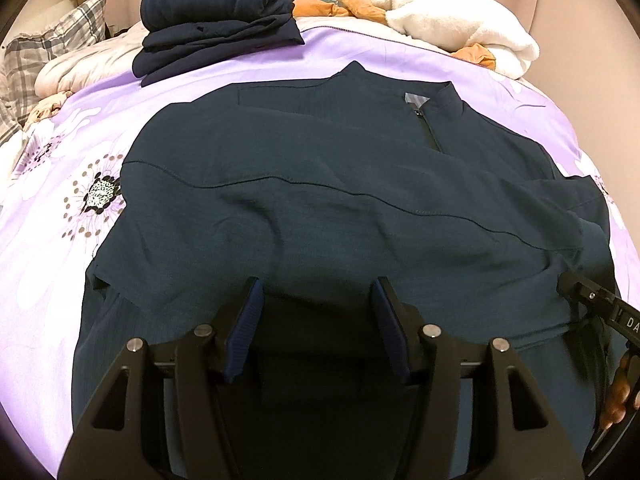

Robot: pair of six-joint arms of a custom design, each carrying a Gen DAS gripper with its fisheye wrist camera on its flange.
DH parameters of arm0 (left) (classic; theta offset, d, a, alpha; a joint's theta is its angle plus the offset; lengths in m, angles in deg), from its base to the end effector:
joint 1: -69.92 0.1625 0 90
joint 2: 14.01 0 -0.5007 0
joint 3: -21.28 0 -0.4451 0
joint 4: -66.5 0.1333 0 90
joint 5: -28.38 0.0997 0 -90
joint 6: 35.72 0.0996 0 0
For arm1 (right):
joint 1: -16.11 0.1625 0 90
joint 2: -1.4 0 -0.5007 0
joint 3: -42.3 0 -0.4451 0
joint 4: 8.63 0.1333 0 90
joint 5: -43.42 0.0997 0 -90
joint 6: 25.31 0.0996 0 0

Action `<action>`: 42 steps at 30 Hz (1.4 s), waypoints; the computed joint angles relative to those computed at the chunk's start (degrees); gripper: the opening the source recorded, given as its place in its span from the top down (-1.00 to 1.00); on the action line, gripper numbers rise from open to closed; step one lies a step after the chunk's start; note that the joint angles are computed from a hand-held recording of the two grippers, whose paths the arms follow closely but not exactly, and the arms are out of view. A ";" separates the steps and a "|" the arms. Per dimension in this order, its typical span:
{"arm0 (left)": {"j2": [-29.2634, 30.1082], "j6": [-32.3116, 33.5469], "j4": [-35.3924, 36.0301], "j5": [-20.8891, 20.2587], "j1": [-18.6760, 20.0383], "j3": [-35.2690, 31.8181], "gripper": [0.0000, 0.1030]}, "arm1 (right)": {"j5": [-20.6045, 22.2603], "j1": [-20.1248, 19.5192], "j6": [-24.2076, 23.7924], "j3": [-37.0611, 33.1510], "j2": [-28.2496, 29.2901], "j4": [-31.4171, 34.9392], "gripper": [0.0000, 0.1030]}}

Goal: Fold large clothes

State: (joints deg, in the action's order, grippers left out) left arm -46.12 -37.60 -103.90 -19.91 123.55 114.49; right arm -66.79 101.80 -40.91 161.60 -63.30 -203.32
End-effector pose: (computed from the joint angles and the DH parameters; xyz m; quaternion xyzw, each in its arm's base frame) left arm -0.2887 -0.7286 0.0018 0.2161 0.8975 -0.2630 0.2803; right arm 0.0530 -0.6132 0.2689 0.0138 -0.8949 0.3830 0.2286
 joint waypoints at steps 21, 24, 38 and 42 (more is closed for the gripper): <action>-9.54 -3.70 -3.50 -1.02 -3.77 13.65 -0.61 | -6.07 3.29 -5.40 6.32 -4.45 -9.37 0.25; -11.51 -4.16 -5.45 -1.50 -5.31 17.74 -0.71 | -5.05 4.04 -6.66 9.23 -6.18 -8.81 0.09; -13.03 -15.76 0.12 2.31 -9.10 27.68 -0.71 | -10.31 7.72 -17.40 16.99 -1.46 -10.94 0.04; -13.46 -16.23 -0.09 4.22 -9.86 29.44 -0.77 | -13.55 7.96 -19.79 17.83 -0.53 -14.43 0.04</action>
